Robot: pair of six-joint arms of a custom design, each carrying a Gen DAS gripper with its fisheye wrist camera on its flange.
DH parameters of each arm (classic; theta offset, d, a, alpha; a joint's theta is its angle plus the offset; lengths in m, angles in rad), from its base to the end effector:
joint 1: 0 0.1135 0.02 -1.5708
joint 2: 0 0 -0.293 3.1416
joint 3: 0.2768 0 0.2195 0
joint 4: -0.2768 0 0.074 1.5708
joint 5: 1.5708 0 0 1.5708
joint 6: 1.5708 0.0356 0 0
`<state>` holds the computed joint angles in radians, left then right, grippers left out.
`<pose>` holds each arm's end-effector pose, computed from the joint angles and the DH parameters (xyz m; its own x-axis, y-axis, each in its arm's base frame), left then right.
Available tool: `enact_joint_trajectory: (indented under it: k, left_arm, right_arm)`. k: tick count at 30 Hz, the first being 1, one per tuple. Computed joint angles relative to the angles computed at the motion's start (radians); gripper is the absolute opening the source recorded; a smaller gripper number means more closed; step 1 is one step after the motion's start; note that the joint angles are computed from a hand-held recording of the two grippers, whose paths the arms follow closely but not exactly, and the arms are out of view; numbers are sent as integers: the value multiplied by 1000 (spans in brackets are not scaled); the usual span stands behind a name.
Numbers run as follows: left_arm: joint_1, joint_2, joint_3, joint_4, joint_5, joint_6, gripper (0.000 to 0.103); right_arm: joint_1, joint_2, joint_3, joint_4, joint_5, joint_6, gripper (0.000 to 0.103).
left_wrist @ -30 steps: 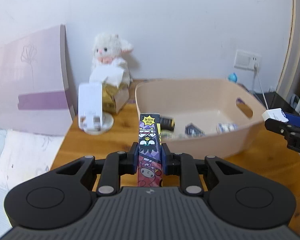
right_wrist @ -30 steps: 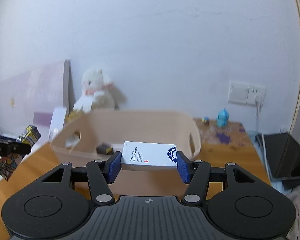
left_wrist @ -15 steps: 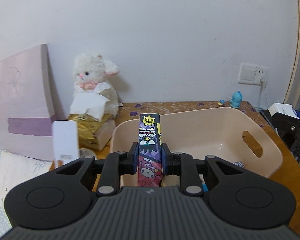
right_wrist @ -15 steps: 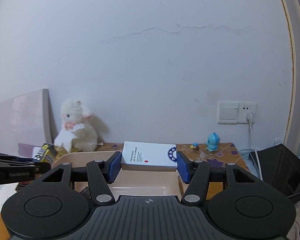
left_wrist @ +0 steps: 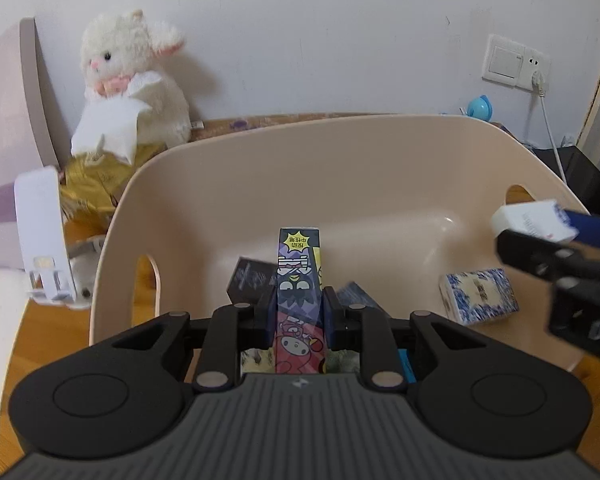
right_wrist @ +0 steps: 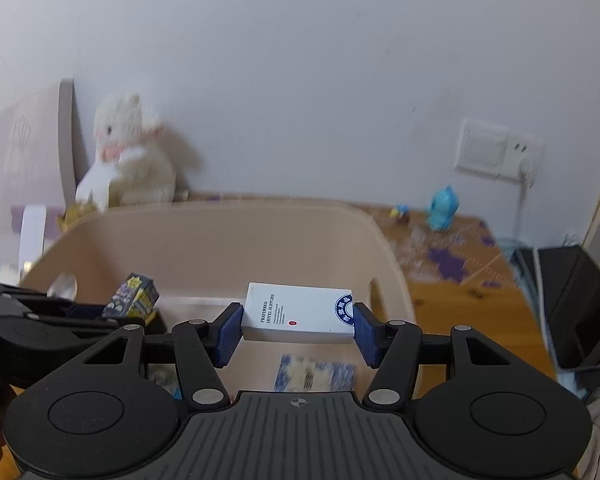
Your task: Organize objects
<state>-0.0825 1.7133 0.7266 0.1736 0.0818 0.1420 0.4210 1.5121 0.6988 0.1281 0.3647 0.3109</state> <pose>0.3021 -0.0279 0.1809 -0.6971 0.1992 -0.6887 0.2392 0.9702 0.0385 0.2557 0.1006 0.2259 -0.5896 0.0492 -0.8062 0.0532 0.9983 0.0220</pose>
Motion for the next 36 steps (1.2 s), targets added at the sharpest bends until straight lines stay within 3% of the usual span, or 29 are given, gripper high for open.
enact_joint_trajectory:
  k: [2, 5, 6, 7, 10, 14, 24, 31, 36]
  left_arm:
    - [4, -24, -12, -3, 2, 10, 28]
    - [11, -77, -48, 17, -7, 25, 69]
    - [18, -105, -75, 44, -4, 27, 78]
    - [22, -128, -86, 48, -5, 25, 82]
    - [38, -203, -100, -3, 9, 35, 83]
    - [56, -311, -130, -62, 11, 60, 86]
    - [209, -611, -173, -319, 146, 140, 92]
    - [423, -788, -203, -521, 309, 288, 92]
    - [652, -848, -181, -708, 493, 469, 92]
  right_arm:
    - [10, 1, -2, -6, 17, -2, 66]
    - [25, -37, -10, -28, 20, -1, 82]
    - [32, -59, -17, -33, 24, 3, 85]
    - [41, -82, -23, -38, 30, 5, 91]
    - [79, -142, -15, -96, 71, 13, 103]
    - [127, -216, 14, -218, 105, 41, 103]
    - [350, -384, 44, -522, 269, 227, 103]
    - [582, -432, 66, -753, 406, 480, 103]
    - [805, -381, 126, -1000, 546, 766, 103]
